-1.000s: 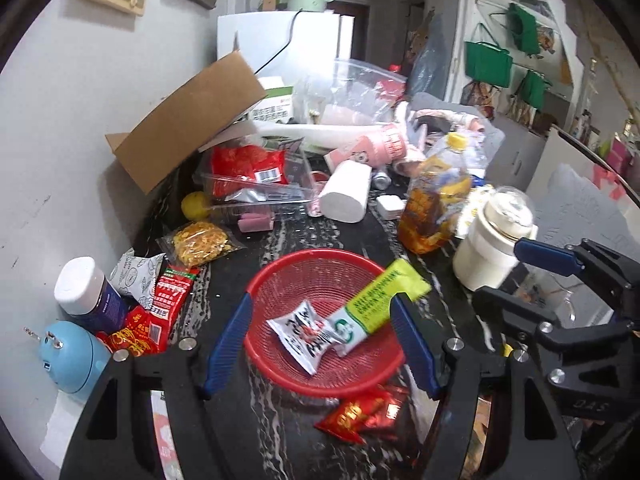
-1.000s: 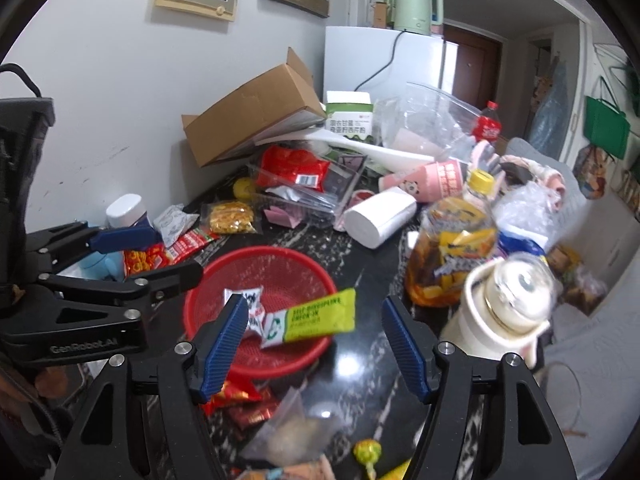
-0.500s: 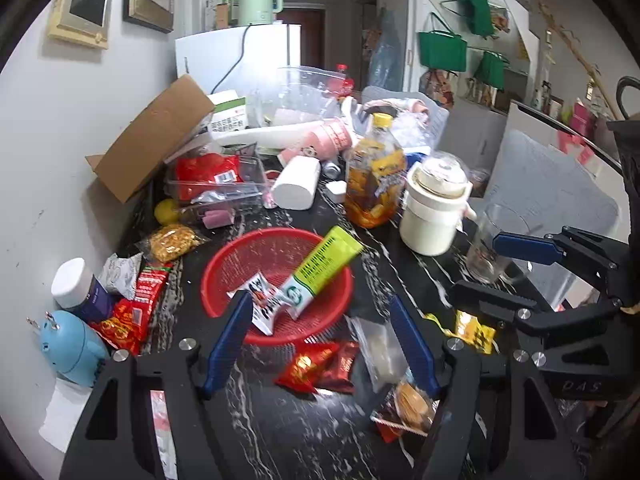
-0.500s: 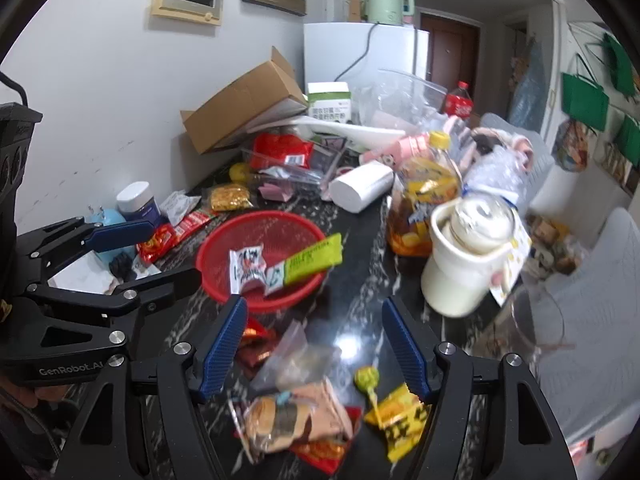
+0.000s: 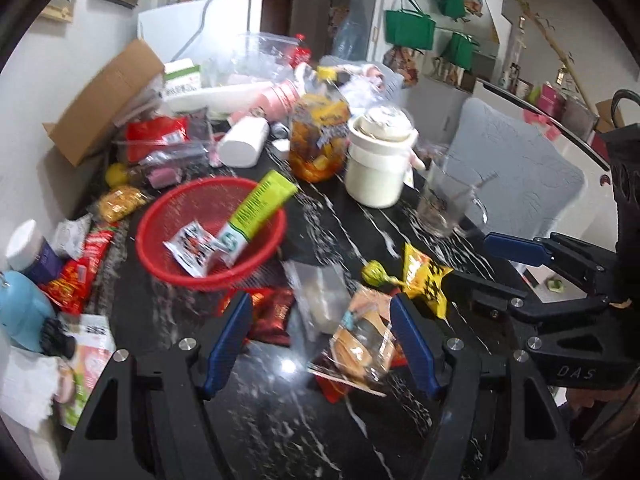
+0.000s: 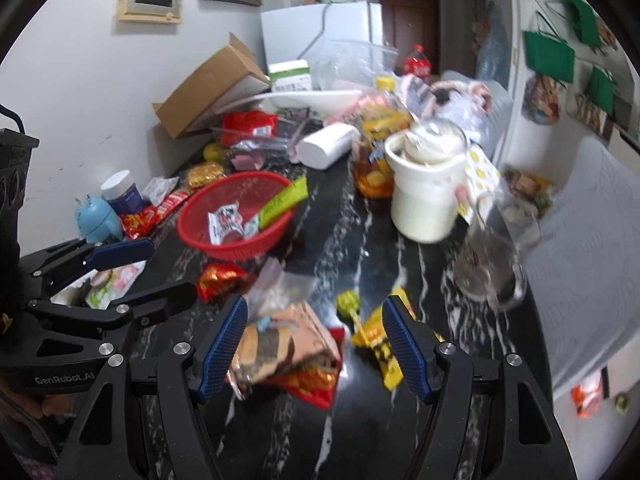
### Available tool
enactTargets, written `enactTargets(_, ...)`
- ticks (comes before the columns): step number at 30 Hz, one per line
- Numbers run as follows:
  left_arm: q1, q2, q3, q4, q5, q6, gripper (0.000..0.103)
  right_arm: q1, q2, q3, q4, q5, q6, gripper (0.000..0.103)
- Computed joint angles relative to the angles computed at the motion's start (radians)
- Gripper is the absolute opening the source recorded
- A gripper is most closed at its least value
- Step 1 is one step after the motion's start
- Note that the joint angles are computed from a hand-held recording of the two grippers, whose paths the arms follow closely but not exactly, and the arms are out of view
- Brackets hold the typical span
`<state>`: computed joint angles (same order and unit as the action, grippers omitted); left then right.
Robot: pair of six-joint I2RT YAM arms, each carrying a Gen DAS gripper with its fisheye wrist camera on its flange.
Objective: Organize snacks
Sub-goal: 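Grasp the seaweed cracker pack with the left gripper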
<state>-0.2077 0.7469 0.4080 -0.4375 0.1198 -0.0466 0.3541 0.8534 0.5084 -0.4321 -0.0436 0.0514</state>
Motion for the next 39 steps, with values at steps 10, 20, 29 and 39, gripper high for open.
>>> enactTargets(10, -0.086, 0.142, -0.087, 0.167, 0.017, -0.049, 0.07, -0.088, -0.052, -0.12, 0.017, -0.048, 0.0, 0.07)
enactTargets(20, -0.099, 0.349, -0.098, 0.325, 0.041, -0.063, 0.07, -0.159, -0.019, -0.193, 0.06, -0.096, -0.02, 0.07)
enactTargets(29, -0.158, 0.562, -0.063, 0.452, -0.009, -0.058, 0.07, -0.244, 0.06, -0.218, 0.115, -0.138, -0.075, 0.07)
enactTargets(39, -0.194, 0.575, -0.053, 0.468, -0.06, -0.073, 0.058, -0.319, 0.137, -0.226, 0.163, -0.194, -0.124, 0.07)
